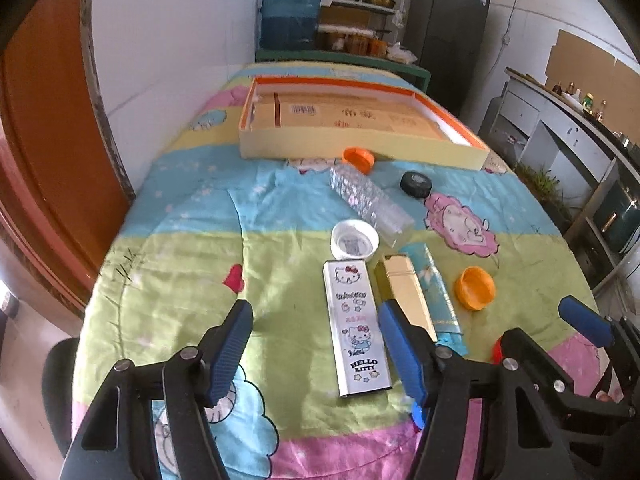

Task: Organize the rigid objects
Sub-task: 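Grasp the Hello Kitty box with the left gripper while the right gripper grasps the red cap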

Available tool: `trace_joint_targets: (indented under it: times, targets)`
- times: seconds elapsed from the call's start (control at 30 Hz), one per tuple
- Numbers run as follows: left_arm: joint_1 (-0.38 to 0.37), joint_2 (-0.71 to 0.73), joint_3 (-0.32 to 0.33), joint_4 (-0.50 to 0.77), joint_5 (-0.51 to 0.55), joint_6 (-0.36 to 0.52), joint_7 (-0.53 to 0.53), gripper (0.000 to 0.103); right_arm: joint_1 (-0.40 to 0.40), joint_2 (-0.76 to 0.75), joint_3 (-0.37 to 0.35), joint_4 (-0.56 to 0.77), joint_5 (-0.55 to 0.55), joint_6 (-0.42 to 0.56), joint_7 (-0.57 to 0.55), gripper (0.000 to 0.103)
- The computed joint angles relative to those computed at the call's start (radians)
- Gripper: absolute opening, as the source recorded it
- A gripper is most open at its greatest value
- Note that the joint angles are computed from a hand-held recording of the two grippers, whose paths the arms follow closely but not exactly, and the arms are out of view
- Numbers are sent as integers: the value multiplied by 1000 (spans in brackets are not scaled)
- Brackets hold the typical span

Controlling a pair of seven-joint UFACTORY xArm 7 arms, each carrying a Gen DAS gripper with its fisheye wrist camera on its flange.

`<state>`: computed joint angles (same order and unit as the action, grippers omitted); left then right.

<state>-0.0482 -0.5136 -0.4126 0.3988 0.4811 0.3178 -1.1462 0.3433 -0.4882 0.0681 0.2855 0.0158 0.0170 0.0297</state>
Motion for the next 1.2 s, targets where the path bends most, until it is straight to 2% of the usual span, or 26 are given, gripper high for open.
trace_joint_targets:
  times: [0.07,0.2,0.33,0.4,0.47,0.53,0.63,0.7,0.8,1.0,1.2]
  targets:
    - [9,5,1,-8,2,-31,-7,66,8,5,-5,0,1,3,-3,76]
    - [24,26,-27,21,32,10,-7,65,11,19,-5,1,1,1,-7,73]
    - [21,26,-24,18,57,6,-23,65,29,33,-21,1,7,-6,-19,72]
    - [13,25,-13,16,60,8,-19,65,39,45,-26,4,11,-5,-24,68]
    - [4,20,4,8,57,1,-7,65,62,63,-45,15,19,8,-40,56]
    - [4,21,4,10,57,3,-1,64,57,65,-36,11,21,-5,-46,53]
    - [23,17,-30,21,84,37,-22,51,73,62,-48,8,24,-6,-64,40]
    - [24,8,-28,11,101,25,-34,40,86,57,-56,5,26,-5,-82,32]
    - [14,-2,1,-8,87,-16,-27,28,78,53,-43,2,25,-6,-87,31]
    - [26,-19,12,-39,39,-84,5,27,119,37,-85,-4,51,-9,-114,31]
    - [37,-66,-1,-56,-16,-107,38,27,153,17,-126,0,81,-12,-136,31]
